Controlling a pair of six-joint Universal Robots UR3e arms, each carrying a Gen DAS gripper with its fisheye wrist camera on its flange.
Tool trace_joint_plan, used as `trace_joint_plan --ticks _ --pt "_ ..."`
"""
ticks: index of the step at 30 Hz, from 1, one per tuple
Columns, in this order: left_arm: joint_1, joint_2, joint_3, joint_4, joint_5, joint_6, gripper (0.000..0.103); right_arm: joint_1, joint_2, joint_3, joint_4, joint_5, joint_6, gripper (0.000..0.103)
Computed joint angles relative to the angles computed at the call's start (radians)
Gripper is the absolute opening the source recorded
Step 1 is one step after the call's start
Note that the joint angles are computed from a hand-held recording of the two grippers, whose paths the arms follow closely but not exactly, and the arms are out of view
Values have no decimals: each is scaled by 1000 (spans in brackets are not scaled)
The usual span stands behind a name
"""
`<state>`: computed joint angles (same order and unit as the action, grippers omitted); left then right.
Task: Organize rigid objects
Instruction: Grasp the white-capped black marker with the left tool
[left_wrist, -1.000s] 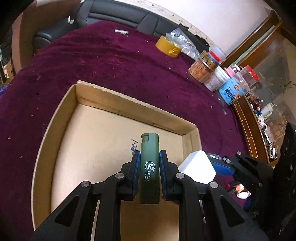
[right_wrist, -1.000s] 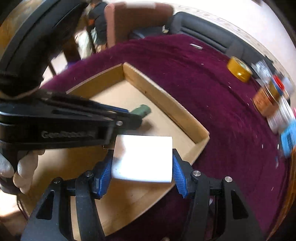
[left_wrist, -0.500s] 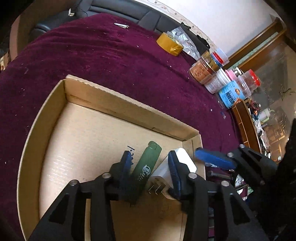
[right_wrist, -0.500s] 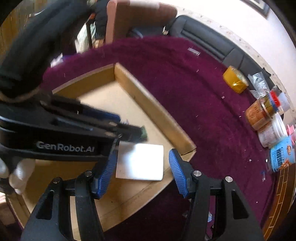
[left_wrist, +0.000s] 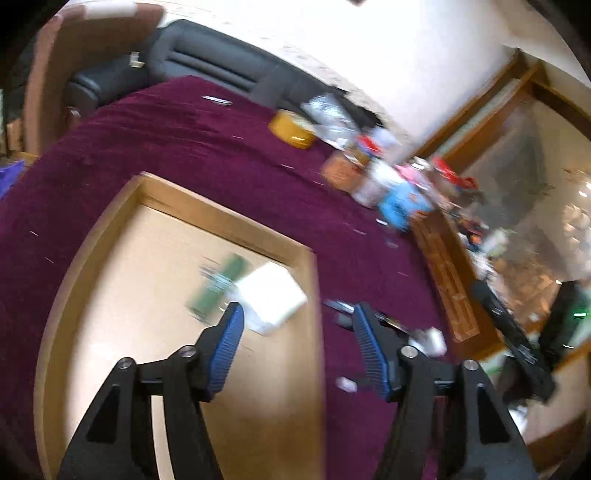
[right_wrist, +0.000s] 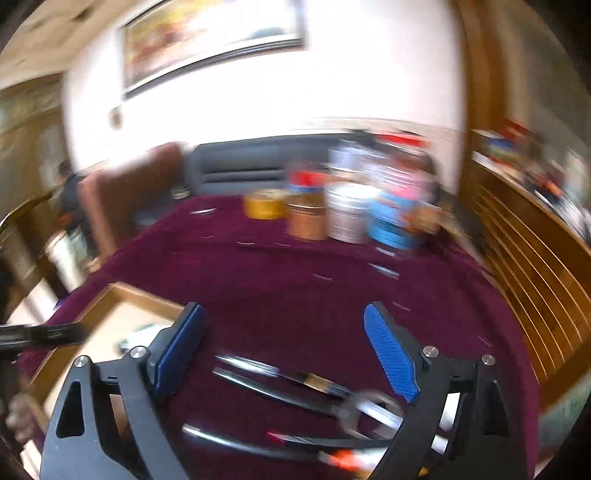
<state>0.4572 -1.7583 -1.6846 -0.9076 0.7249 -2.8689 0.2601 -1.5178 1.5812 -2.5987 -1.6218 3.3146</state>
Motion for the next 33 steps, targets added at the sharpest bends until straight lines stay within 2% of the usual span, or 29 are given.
trace_joint_plan --ticks 1,4,8,11,13,15,17,19,20,21,22,23,24,25,28,32,33 --pt "-15 21 -10 -21 -7 17 58 -45 -53 62 26 3 20 88" --pt "-109 54 -25 -23 28 45 58 -234 -241 286 56 153 65 88" --pt "-332 -3 16 67 208 25 58 -422 -446 497 77 266 38 88" --pt "-506 -103 107 89 415 21 58 -541 -557 595 119 366 -10 88" --pt "-587 -152 144 116 517 40 58 -620 -646 647 183 427 -64 88" --pt "-662 -188 152 201 641 50 58 -670 -694 673 224 476 -100 89" --pt "-711 -237 181 251 726 89 58 -759 -790 713 318 552 -163 89" --pt "-748 -290 228 241 796 104 58 -799 -825 734 349 590 -189 89" --pt "-756 -311 244 223 814 103 58 -814 -842 742 364 604 -198 89" --pt "-743 -294 218 241 780 98 48 -836 -872 749 396 626 -217 89" --pt "-726 -281 219 195 740 103 33 -844 -884 754 408 638 -226 89" --pt "-707 -261 210 156 690 101 26 -847 -891 758 414 645 -232 89" --pt "-695 -241 187 146 667 105 14 -846 -892 763 415 649 -237 89" --pt "-692 -223 158 153 662 112 11 -852 -900 770 423 659 -248 89" --pt "-680 -158 72 157 636 128 11 -865 -911 789 440 682 -263 89" --pt "-686 -177 115 118 618 89 13 -861 -902 796 446 685 -253 89" --pt "-694 -183 120 125 623 79 16 -863 -908 795 454 689 -256 89"
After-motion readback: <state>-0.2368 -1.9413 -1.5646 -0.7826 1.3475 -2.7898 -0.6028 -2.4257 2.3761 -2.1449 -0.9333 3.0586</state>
